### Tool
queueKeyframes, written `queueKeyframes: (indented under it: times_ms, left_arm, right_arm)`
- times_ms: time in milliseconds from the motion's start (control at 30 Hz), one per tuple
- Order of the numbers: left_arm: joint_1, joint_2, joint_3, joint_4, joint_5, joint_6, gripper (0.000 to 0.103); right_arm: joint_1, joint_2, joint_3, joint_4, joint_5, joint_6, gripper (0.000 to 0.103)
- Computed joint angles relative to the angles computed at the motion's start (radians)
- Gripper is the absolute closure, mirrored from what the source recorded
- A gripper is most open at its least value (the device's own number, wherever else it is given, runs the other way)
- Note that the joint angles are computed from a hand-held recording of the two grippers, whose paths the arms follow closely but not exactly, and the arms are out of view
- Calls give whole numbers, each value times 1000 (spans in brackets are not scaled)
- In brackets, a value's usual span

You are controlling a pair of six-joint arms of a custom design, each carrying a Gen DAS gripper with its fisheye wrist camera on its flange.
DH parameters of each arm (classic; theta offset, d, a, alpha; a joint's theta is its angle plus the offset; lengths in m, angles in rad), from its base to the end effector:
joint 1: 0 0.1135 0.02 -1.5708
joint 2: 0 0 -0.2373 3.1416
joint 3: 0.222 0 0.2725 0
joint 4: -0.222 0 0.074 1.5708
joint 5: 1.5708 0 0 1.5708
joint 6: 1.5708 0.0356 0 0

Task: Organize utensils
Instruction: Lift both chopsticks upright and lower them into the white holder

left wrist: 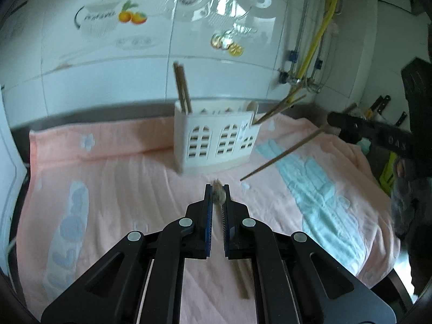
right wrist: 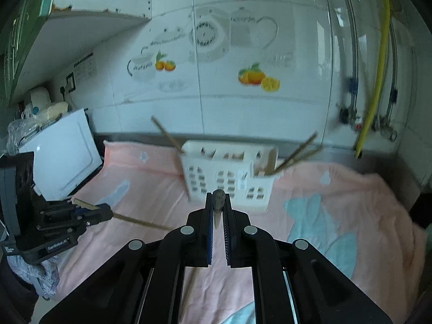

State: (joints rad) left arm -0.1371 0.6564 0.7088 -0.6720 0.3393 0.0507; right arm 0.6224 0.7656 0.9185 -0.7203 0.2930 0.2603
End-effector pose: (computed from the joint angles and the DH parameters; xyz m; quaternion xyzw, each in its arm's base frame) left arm 0.1786 -0.0366 0.2697 0.1591 0.8651 -0.1694 0.4444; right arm 0.1633 0.1045 0.3196 -0.0871 0.8658 0.0875 0.4848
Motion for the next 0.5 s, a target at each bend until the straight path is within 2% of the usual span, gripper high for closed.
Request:
queueKeyframes:
  times_ms: [300,500]
  left_arm:
    - [-51,152,202,23,-2,-11,98]
    - [-104,246,340,46,-46,-32,98]
  right_arm:
    - [-195,183,310,-70,-113,-133,96]
    - [-262,295,447,-99,-126,-183,96]
